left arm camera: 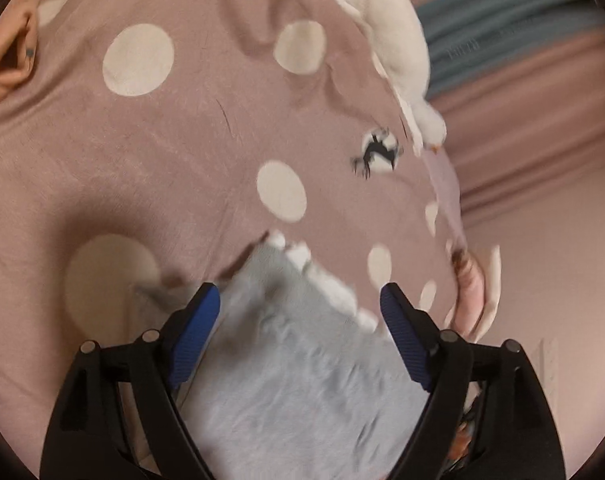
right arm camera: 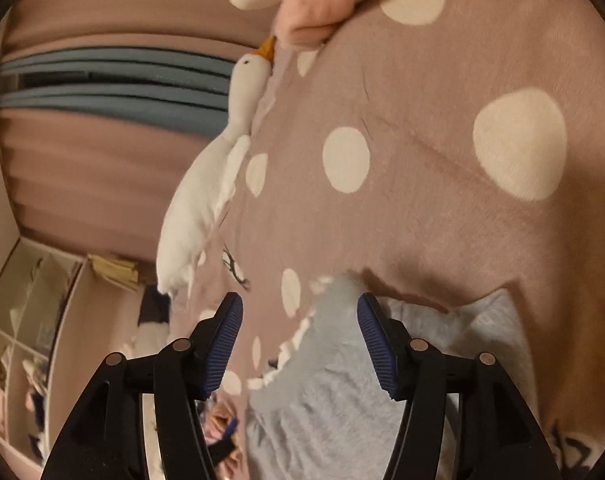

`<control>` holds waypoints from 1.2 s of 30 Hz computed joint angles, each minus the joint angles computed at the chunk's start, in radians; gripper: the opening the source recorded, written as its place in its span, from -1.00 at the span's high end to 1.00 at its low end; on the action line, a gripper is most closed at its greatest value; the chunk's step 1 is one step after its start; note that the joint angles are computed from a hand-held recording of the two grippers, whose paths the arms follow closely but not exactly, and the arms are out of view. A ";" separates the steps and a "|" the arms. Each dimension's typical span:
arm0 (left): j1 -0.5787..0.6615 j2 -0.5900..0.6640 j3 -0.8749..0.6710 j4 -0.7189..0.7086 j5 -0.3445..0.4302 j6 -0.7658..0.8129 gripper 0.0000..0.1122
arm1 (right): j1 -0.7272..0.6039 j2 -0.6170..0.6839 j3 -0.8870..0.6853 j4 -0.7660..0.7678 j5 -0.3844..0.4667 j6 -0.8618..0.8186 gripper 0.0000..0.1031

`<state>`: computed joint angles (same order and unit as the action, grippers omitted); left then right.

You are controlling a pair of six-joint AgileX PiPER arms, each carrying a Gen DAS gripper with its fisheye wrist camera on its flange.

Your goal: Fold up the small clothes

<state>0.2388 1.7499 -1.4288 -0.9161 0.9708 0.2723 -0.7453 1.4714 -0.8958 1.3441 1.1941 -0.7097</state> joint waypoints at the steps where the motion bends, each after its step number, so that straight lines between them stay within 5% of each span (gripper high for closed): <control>1: 0.005 -0.020 0.024 -0.004 0.021 0.039 -0.47 | 0.000 -0.027 0.004 -0.035 0.017 -0.019 -0.17; 7: -0.036 -0.139 0.199 -0.007 0.056 0.202 -0.47 | 0.111 -0.240 0.050 -0.245 -0.016 -0.082 -0.17; 14: -0.265 -0.249 0.377 0.248 -0.159 0.168 -0.45 | 0.420 -0.379 0.104 -0.458 -0.201 -0.005 0.35; 20: -0.316 -0.263 0.470 0.267 -0.259 0.187 -0.44 | 0.783 -0.334 0.161 -0.707 -0.452 0.227 0.45; 22: -0.285 -0.297 0.497 0.233 -0.230 0.225 -0.44 | 0.907 -0.343 0.182 -0.894 -0.562 0.389 0.45; 25: -0.172 -0.354 0.548 0.128 -0.123 0.322 -0.46 | 0.996 -0.361 0.176 -1.108 -0.574 0.595 0.45; 30: 0.087 -0.465 0.650 0.007 0.059 0.446 -0.54 | 0.908 -0.422 0.181 -0.983 -0.478 0.521 0.42; 36: 0.272 -0.469 0.690 -0.030 0.137 0.500 -0.63 | 0.873 -0.545 0.255 -0.879 -0.431 0.459 0.15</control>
